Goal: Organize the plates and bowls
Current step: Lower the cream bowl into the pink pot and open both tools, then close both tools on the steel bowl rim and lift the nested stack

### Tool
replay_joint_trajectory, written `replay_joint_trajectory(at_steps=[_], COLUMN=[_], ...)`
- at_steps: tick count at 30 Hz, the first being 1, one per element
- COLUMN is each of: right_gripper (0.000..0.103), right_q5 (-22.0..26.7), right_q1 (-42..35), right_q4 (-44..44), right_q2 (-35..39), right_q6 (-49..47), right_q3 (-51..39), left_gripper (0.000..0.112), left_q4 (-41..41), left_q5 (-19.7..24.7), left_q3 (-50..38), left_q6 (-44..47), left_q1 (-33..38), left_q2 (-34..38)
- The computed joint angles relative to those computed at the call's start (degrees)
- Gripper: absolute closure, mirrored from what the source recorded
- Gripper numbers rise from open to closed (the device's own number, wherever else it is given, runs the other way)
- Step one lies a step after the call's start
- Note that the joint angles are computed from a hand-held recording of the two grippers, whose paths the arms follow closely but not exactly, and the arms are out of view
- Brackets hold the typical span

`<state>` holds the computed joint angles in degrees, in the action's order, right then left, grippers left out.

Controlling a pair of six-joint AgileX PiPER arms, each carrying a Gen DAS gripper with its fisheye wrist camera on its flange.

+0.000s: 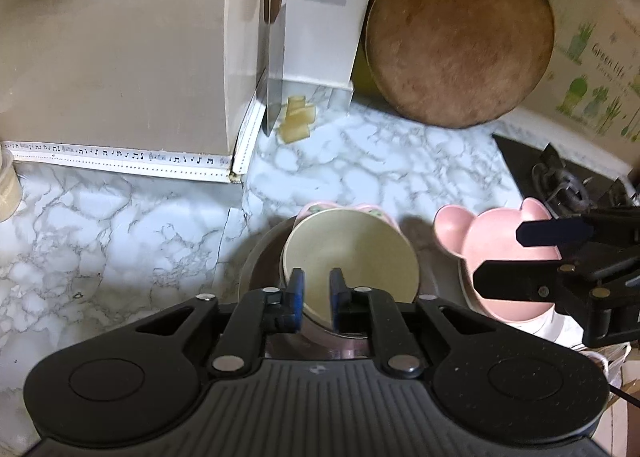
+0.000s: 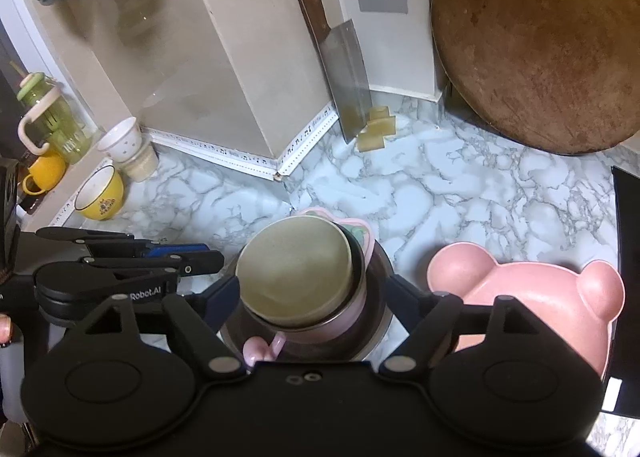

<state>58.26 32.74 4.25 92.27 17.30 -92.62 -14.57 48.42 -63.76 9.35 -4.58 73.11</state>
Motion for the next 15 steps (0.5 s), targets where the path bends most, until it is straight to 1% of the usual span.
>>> replay_joint_trajectory(at_steps=[1,2,3,4,5,7,8,10,12,15], right_gripper=[0.020,0.019,0.018,0.017,0.016,0.014,0.011,0.007,0.005,0.002], right_q5=[-0.5,-1.0,-1.6,-2.4,-2.9,-4.1,-5.3,-7.4,-9.2,-11.7], right_q1=[0.1,0.3,0.4,0.4,0.4,0.3,0.2,0.3,0.7,2.0], right_q4=[-0.1,-0.3,-0.6,-0.7,-0.7,-0.7,-0.8,-1.9,-3.0,-5.7], right_q2=[-0.8,-1.6,-2.3,-3.3,-3.9,-5.3,-6.3,-8.0,-9.2,-10.3], right_q6=[0.1,0.3,0.4,0.7,0.7,0.9,1.0,1.8,2.7,5.9], right_q3=[0.8,1.7,2.7,4.0,4.8,6.9,8.4,11.3,13.8,17.2], left_gripper=[0.077,0.067,0.047,0.036,0.035,0.035,0.035,0.035,0.035,0.035], left_q4=[0.0,0.3,0.7,0.7,0.4,0.0,-1.1,-2.3,-1.7,-1.3], left_q5=[-0.7,-1.7,-3.0,-4.4,-5.4,-5.9,-5.9,-6.6,-7.4,-11.1], left_q3=[0.7,1.6,2.7,3.9,5.0,5.9,6.3,7.7,9.0,12.3], left_q6=[0.0,-0.3,-0.8,-1.0,-0.8,-0.3,0.7,1.5,1.1,1.9], left_q1=[0.0,-0.2,-0.3,-0.2,0.0,0.5,1.2,2.1,2.2,2.1], left_q2=[-0.7,-1.6,-2.6,-3.8,-4.7,-5.3,-5.5,-5.8,-6.0,-7.6])
